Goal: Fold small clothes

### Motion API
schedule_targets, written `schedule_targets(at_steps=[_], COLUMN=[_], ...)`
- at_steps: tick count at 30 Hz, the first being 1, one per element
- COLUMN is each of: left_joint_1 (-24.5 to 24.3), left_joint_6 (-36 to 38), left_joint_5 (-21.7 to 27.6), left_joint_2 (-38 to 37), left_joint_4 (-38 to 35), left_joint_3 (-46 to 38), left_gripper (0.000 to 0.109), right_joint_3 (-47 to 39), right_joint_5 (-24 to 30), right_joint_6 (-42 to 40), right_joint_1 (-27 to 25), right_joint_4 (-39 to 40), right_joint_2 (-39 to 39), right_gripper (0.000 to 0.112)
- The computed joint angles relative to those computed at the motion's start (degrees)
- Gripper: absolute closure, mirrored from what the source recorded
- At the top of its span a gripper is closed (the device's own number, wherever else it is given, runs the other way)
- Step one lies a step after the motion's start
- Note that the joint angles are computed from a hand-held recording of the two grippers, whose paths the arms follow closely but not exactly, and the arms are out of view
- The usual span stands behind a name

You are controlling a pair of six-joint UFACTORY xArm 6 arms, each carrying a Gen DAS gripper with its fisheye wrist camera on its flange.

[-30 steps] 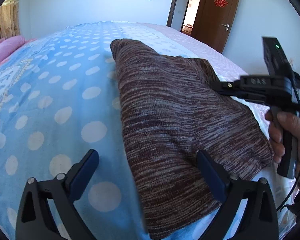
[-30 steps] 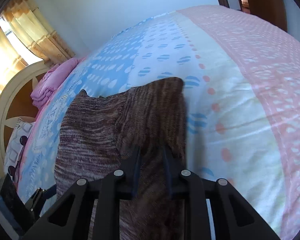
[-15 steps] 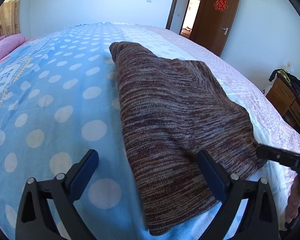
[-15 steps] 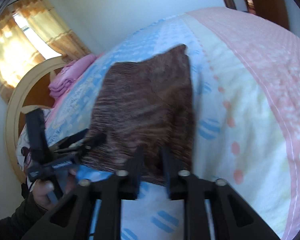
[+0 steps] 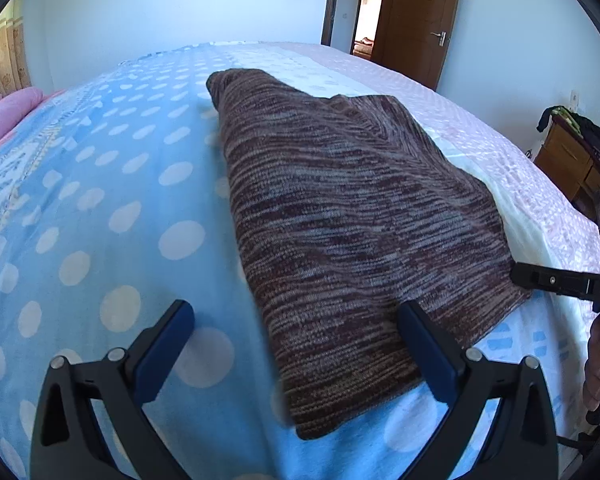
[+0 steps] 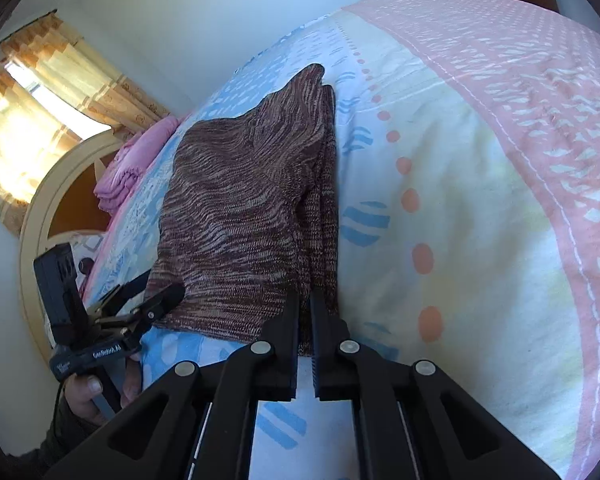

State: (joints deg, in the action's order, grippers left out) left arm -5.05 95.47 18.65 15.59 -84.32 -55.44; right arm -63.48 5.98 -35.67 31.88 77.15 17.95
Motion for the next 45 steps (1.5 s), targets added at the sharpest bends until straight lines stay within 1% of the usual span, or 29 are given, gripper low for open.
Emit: schedule_targets(at_steps=[2,3,4,5,6,7,8,9,10,13,16,17,19,20,22,23,24,26,27,28,29,30,33,35,37,38,41,43,45], left_joint_1=[-0.47,-0.51,-0.46,-0.36,-0.35,-0.37,-0.47,-0.52,-0.52,-0.18,1.23,1.6,1.39,1.39,1.49,1.87,2.0,2.16,2.26,2.35,2.44,2.49,3.1,3.6,4.06,4.25,4.51,5.23,6.72], left_joint_6=[0.08,-0.02,-0.42,-0.98,-1.21,-1.93,-2.83,-3.43,-3.62,-2.1,-0.55,-2.09,-6.0,-7.16,-12.08,-14.14,-14.71,-13.85,-13.79,-13.7,-13.49,-13.29,-12.05,-10.86,-9.49,-9.08,-9.02,-9.71,-11.84], left_joint_5=[-0.79,-0.84,-0.75,-0.57,-0.5,-0.54,-0.75,-0.9,-0.95,-0.78,2.07,2.95,2.66,2.73,3.29,4.6,5.01,5.53,6.06,6.44,6.82,7.1,9.06,10.43,12.05,12.81,14.07,15.53,19.04], left_joint_2=[-0.08,-0.11,-0.11,-0.05,-0.1,-0.13,-0.22,-0.36,-0.46,-1.33,-2.02,-1.56,0.14,0.85,2.61,3.24,3.38,3.63,3.81,4.0,4.3,4.3,4.51,4.34,4.19,4.02,3.92,4.17,4.76], left_joint_4=[0.05,0.1,0.41,0.95,1.11,1.77,2.8,3.5,3.69,1.84,-0.83,0.19,3.61,4.69,9.06,11.0,11.51,10.78,10.96,10.97,10.76,10.51,9.11,8.03,7.27,7.22,7.54,7.63,8.83], left_joint_3=[0.12,0.17,0.17,0.11,0.18,0.18,0.22,0.26,0.28,0.38,0.17,-0.43,-2.09,-2.78,-4.34,-4.97,-5.17,-5.46,-5.66,-5.91,-6.3,-6.36,-6.79,-6.66,-6.57,-6.42,-6.4,-6.77,-7.76], left_gripper=[0.006,0.006,0.006,0.006,0.006,0.006,0.006,0.006,0.006,0.006,0.006,0.006,0.006,0.006,0.006,0.006,0.006,0.006,0.006,0.006,0.006,0.006,0.008,0.015,0.028,0.033,0.054,0.077,0.09], right_joint_3=[-0.34,-0.67,-0.86,-1.01,-1.51,-2.45,-3.54,-4.83,-6.24,-10.81,-17.04,-19.18,-22.89,-24.97,-30.19,-32.02,-33.04,-35.06,-36.22,-37.14,-38.6,-40.28,-40.7,-40.88,-41.08,-41.14,-40.8,-39.97,-38.7], right_joint_5=[2.08,2.77,2.62,1.19,-0.24,-1.37,-2.23,-2.74,-2.63,-1.67,0.89,1.24,2.05,3.25,6.72,7.54,7.65,7.52,8.18,8.57,9.91,12.07,12.0,12.8,14.51,14.82,13.45,12.45,11.18], right_joint_6=[-2.24,-3.24,-3.84,-3.8,-5.63,-9.02,-12.43,-13.61,-12.63,-4.84,-0.45,3.26,11.63,14.19,16.43,19.87,20.92,20.97,21.54,20.83,18.13,14.16,9.97,6.17,3.07,3.09,4.62,3.57,3.61], right_joint_1=[-0.93,-1.35,-1.59,-1.6,-1.69,-1.68,-1.98,-2.42,-3.05,-4.84,-6.88,-7.44,-8.43,-9.06,-10.15,-10.54,-10.65,-10.62,-10.74,-10.8,-10.98,-11.25,-10.94,-11.28,-12.05,-12.2,-11.53,-10.93,-10.31], right_joint_4=[2.25,3.13,3.3,2.81,4.56,8.19,11.7,12.81,11.52,2.09,-4.36,-8.87,-18.84,-21.62,-23.29,-26.91,-28.27,-29.58,-30.78,-30.12,-27.07,-22.58,-18.05,-12.58,-6.77,-6.1,-8.47,-8.27,-8.66], right_joint_2=[-0.51,-0.56,-0.81,-1.05,-1.26,-1.18,-1.09,-0.68,0.17,4.02,9.16,11.3,15.13,16.95,21.1,22.85,23.78,25.34,26.12,26.75,27.57,28.47,29.01,29.21,29.38,29.45,29.34,28.7,27.79], right_gripper=[0.106,0.101,0.085,0.073,0.047,0.036,0.035,0.035,0.035,0.035,0.035,0.035,0.035,0.035,0.035,0.035,0.035,0.038,0.045,0.056,0.062,0.073,0.073,0.078,0.085,0.086,0.088,0.093,0.095])
